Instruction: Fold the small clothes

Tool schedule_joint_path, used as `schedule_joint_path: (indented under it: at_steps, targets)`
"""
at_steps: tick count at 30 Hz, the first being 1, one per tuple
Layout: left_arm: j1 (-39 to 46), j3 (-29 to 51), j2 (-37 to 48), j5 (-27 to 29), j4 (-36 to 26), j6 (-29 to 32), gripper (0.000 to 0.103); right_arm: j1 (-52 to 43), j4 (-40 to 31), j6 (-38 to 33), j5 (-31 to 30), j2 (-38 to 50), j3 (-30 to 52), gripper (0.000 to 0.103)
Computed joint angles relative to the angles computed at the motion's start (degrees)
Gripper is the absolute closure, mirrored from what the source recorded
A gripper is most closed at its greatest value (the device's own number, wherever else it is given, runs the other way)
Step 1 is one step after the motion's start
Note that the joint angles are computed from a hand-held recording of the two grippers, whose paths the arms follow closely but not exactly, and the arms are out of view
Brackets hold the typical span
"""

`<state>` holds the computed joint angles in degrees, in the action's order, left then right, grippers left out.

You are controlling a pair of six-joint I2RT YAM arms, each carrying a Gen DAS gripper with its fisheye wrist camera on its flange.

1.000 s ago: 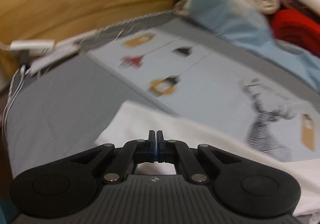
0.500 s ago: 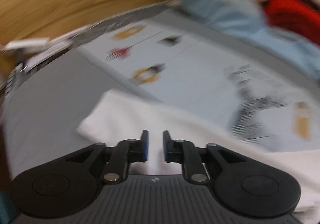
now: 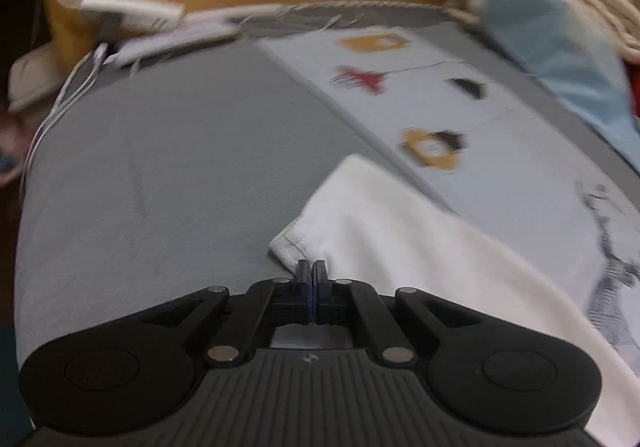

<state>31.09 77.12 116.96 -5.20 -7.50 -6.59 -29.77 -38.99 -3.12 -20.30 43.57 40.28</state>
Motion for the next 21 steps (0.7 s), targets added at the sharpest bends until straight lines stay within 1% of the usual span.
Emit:
schedule_joint_path:
  at_steps: [1,4,7,8,12,14,15,16,18,19,21]
  targets:
    - [-0.8,-1.9,-1.7,0.7,2.1,0.7,0.103,0.1,0.0,0.1,0.0,0.3,0.1,0.074]
    - [-4.0,-6.4,-7.4,3.2,5.7,2.9,0.103,0.8,0.4,0.5,0.1,1.1,0.2,0.074]
    - [-9.7,-14.0,-15.9,5.8,11.5,5.8,0.103,2.3,0.6,1.7,1.1,2.8,0.5,0.074]
    - [-12.0,-15.9,-18.5,6.6,12.2,5.7,0.103,2.3,0.6,2.1,0.6,3.4,0.6,0.074]
    - [-23.7,-20.7,-26.6,10.9,10.4,5.2,0.103,2.9,0.2,2.8,-0.3,5.0,1.4,0.074]
    - [-28.9,-21.4,-29.1,13.5,7.7,2.5,0.103,1.9,-1.2,2.6,-1.5,5.9,2.3,0.074]
    - [-30.7,-21.1,-29.4,13.2,6.8,0.8,0.103,0.8,-2.2,2.1,-2.9,6.3,2.9,0.074]
    - [-31.8,-20.8,-29.3,11.2,6.5,-1.0,0.1,-0.3,-3.1,1.5,-4.1,6.4,3.3,0.074]
    - [-31.0,-18.9,-26.2,5.5,5.6,-4.1,0.099,-2.0,-4.3,-0.1,-5.5,6.1,3.7,0.074]
    - [-30.3,-17.9,-24.1,1.3,5.6,-3.4,0.099,-3.0,-5.2,-1.2,-6.2,6.2,4.1,0.074]
    - [-27.5,-17.3,-19.7,-7.4,8.9,2.2,0.096,-4.8,-6.9,-3.2,-8.2,6.4,4.9,0.073]
